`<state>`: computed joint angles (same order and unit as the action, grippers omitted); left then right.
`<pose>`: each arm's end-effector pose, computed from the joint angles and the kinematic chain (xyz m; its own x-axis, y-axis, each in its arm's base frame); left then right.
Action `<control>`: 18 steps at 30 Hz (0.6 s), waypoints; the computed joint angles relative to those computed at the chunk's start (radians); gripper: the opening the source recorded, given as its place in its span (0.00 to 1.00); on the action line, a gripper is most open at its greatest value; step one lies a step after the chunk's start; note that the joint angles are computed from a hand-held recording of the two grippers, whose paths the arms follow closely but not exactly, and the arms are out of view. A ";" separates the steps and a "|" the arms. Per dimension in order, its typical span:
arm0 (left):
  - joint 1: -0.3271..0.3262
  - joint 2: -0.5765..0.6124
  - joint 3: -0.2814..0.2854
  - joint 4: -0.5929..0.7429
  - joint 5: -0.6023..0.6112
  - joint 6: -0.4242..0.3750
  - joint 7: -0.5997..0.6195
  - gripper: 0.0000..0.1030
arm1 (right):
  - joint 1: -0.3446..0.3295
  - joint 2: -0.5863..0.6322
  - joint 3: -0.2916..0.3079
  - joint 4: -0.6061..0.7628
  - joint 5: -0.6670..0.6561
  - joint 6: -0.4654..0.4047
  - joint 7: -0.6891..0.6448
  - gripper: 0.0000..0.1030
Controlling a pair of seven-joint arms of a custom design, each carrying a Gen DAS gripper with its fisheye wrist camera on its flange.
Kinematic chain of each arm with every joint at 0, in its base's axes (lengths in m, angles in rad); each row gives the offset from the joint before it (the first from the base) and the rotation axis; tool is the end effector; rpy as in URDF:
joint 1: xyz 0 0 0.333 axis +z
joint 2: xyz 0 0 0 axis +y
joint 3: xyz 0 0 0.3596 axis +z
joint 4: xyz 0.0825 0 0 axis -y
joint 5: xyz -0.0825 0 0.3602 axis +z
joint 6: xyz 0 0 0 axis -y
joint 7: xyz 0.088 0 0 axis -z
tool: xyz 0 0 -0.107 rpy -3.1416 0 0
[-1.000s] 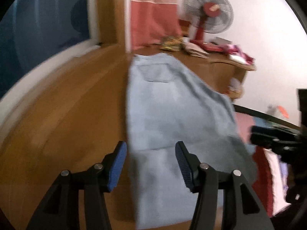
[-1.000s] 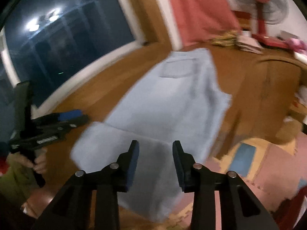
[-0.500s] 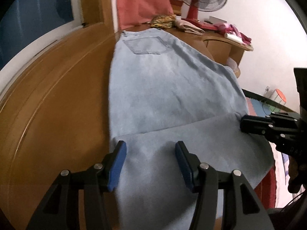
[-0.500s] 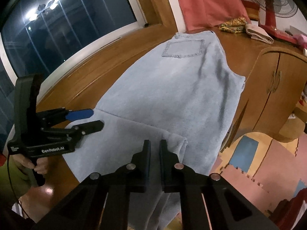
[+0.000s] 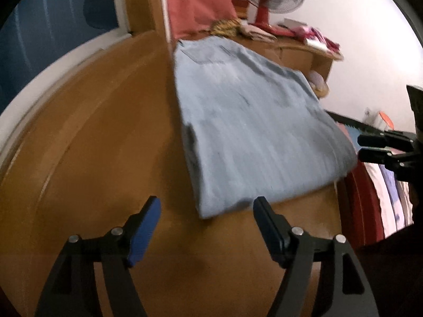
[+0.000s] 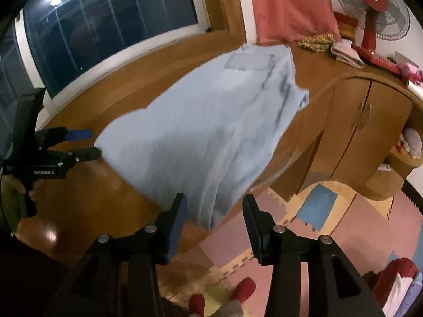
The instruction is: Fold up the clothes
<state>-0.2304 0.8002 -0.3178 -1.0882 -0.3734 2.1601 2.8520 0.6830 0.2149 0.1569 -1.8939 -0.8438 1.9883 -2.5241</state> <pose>0.7180 -0.3425 0.4345 -0.9981 -0.0467 -0.0390 -0.0151 0.8111 -0.5847 0.4354 0.4068 0.4540 -0.7593 -0.6264 -0.1761 -0.3983 0.6614 -0.6355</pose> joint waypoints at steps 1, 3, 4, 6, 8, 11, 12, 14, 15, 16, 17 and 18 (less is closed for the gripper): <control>0.000 -0.004 -0.001 -0.013 0.002 0.006 0.010 0.69 | 0.000 0.007 0.001 0.003 0.004 0.006 0.000 0.43; -0.002 -0.009 -0.004 -0.033 0.005 0.018 0.029 0.69 | 0.005 0.027 0.002 0.020 0.011 0.000 -0.006 0.43; -0.001 -0.007 -0.007 -0.033 0.004 0.012 0.038 0.69 | 0.009 0.039 0.000 0.032 0.013 -0.009 -0.012 0.43; -0.003 -0.001 -0.008 -0.032 0.003 0.008 0.048 0.69 | 0.014 0.059 -0.007 0.053 0.008 -0.022 -0.033 0.43; -0.009 0.011 -0.008 -0.019 0.008 0.001 0.056 0.69 | 0.019 0.079 -0.014 0.076 0.007 -0.037 -0.062 0.43; -0.013 0.019 -0.012 -0.018 0.006 0.003 0.070 0.69 | 0.020 0.109 -0.026 0.110 0.012 -0.055 -0.115 0.43; -0.013 0.021 -0.014 -0.019 0.004 0.004 0.075 0.69 | 0.023 0.116 -0.030 0.119 0.014 -0.063 -0.128 0.43; -0.014 0.026 -0.016 -0.018 -0.003 0.009 0.077 0.69 | 0.027 0.129 -0.036 0.134 0.016 -0.076 -0.151 0.43; -0.015 0.029 -0.017 -0.017 -0.008 0.013 0.074 0.69 | 0.028 0.133 -0.039 0.139 0.018 -0.080 -0.161 0.43; -0.015 0.030 -0.019 -0.019 -0.013 0.017 0.073 0.69 | 0.030 0.135 -0.042 0.141 0.019 -0.081 -0.162 0.43; -0.014 0.029 -0.021 -0.022 -0.017 0.021 0.072 0.69 | 0.031 0.135 -0.044 0.139 0.019 -0.078 -0.160 0.43; -0.013 0.030 -0.023 -0.024 -0.022 0.025 0.071 0.69 | 0.033 0.133 -0.046 0.136 0.016 -0.075 -0.153 0.40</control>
